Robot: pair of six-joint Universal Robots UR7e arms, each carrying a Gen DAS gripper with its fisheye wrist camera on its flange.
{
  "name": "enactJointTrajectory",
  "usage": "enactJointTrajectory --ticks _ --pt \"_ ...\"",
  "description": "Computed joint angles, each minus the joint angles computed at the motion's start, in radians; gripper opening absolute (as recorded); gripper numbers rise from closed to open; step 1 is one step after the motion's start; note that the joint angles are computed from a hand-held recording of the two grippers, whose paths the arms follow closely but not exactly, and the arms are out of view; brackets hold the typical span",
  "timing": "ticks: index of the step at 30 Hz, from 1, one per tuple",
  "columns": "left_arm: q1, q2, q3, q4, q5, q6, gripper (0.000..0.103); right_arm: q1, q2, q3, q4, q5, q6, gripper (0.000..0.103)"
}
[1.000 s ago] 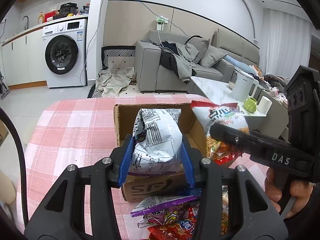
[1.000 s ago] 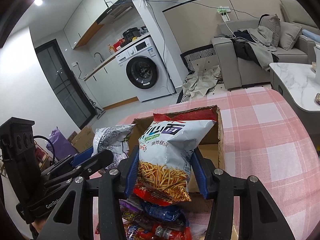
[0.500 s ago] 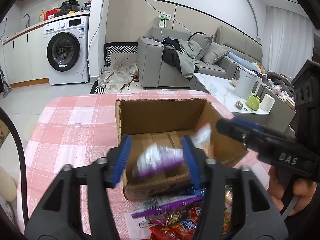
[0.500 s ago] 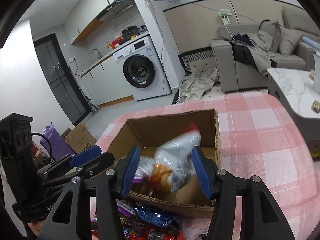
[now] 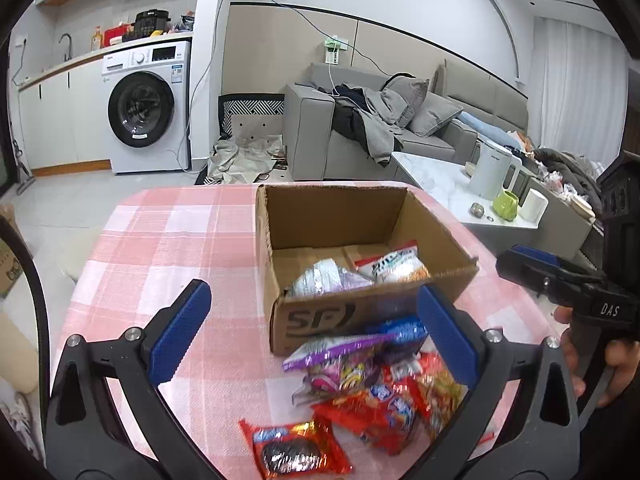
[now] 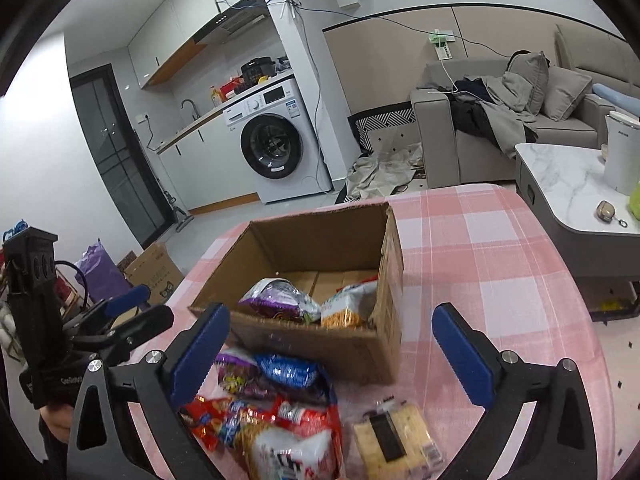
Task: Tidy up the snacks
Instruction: 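Open both tools to drop the bags into the box, then grasp the white-and-red noodle bag with the right tool while the left tool grasps the red cookie pack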
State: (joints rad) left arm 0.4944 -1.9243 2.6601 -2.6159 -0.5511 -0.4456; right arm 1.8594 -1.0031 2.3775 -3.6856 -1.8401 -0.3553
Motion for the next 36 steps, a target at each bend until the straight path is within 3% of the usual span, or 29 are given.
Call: enactJointTrajectory --ticks 8,17,27,36 --pt "-0.169 -0.269 0.023 0.586 0.036 -0.349 0.102 0.018 -0.011 0.080 -0.026 -0.026 -0.031 0.103" --pt "-0.289 -0.386 0.000 0.973 0.005 -0.607 0.102 0.018 0.003 0.150 -0.075 -0.055 -0.043 0.103" --pt "-0.309 -0.431 0.003 1.121 -0.055 -0.698 0.102 0.021 0.011 0.152 -0.022 -0.088 -0.046 0.103" --pt "-0.236 -0.386 0.025 1.007 -0.078 -0.614 0.102 0.014 0.041 0.135 0.066 -0.105 -0.063 0.103"
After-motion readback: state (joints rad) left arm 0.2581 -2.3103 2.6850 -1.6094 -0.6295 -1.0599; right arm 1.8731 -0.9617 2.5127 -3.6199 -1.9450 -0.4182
